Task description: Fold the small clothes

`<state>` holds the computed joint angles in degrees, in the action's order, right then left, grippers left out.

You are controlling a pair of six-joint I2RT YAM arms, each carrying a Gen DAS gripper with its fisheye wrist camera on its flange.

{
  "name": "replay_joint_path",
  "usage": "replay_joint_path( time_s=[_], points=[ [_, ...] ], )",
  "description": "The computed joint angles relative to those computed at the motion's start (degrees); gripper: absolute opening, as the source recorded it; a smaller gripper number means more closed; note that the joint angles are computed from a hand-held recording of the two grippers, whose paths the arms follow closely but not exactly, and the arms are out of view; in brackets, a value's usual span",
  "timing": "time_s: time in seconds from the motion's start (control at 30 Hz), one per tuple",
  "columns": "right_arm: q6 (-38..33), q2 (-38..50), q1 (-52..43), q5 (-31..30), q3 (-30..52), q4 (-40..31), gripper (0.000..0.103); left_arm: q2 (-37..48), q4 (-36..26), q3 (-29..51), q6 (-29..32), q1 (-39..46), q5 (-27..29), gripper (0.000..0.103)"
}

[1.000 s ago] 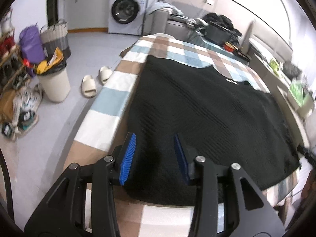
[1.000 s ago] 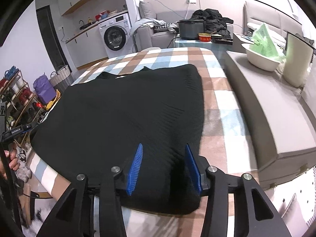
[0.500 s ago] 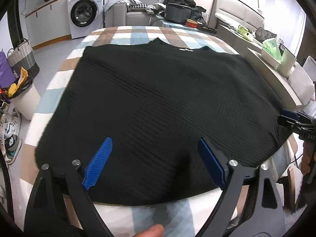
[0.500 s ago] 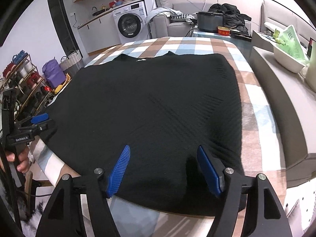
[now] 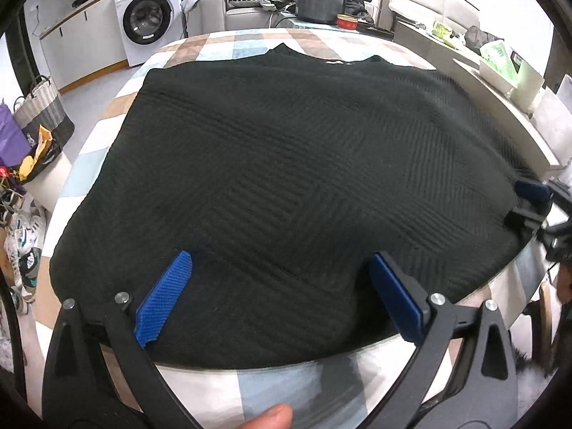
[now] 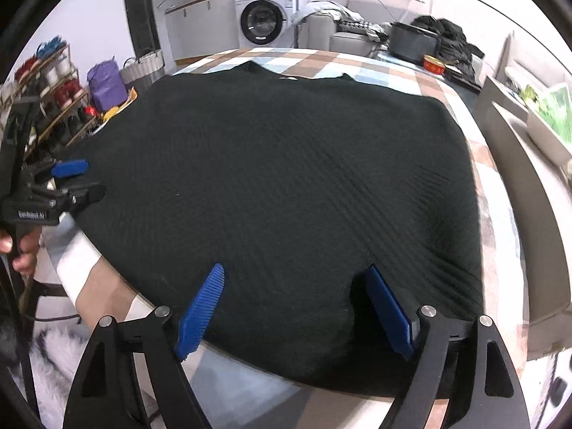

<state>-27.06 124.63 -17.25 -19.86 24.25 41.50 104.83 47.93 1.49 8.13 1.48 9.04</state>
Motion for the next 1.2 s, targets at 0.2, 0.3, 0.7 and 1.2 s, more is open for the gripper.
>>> replay_joint_path(
  time_s=[0.2, 0.3, 0.7, 1.2],
  points=[
    [-3.47, -0.59, -9.11, 5.98, 1.90, -1.18, 0.083, 1.31, 1.31, -0.02, 1.46, 1.98, 1.40, 0.101],
    [-3.48, -1.24, -15.15, -0.54, 6.85, -12.01, 0.084, -0.06, -0.23, 0.22, 1.52, 4.14, 3.50, 0.101],
    [-0.35, -1.14, -17.06, -8.94, 10.53, -18.06, 0.029, -9.49, -13.74, 3.54, 4.68, 16.97, 14.30, 0.101],
    [4.31, -5.27, -18.95, -12.28, 14.61, -21.47, 0.065, -11.28, -25.40, 17.50, 5.24, 26.07, 14.46, 0.101]
  ],
)
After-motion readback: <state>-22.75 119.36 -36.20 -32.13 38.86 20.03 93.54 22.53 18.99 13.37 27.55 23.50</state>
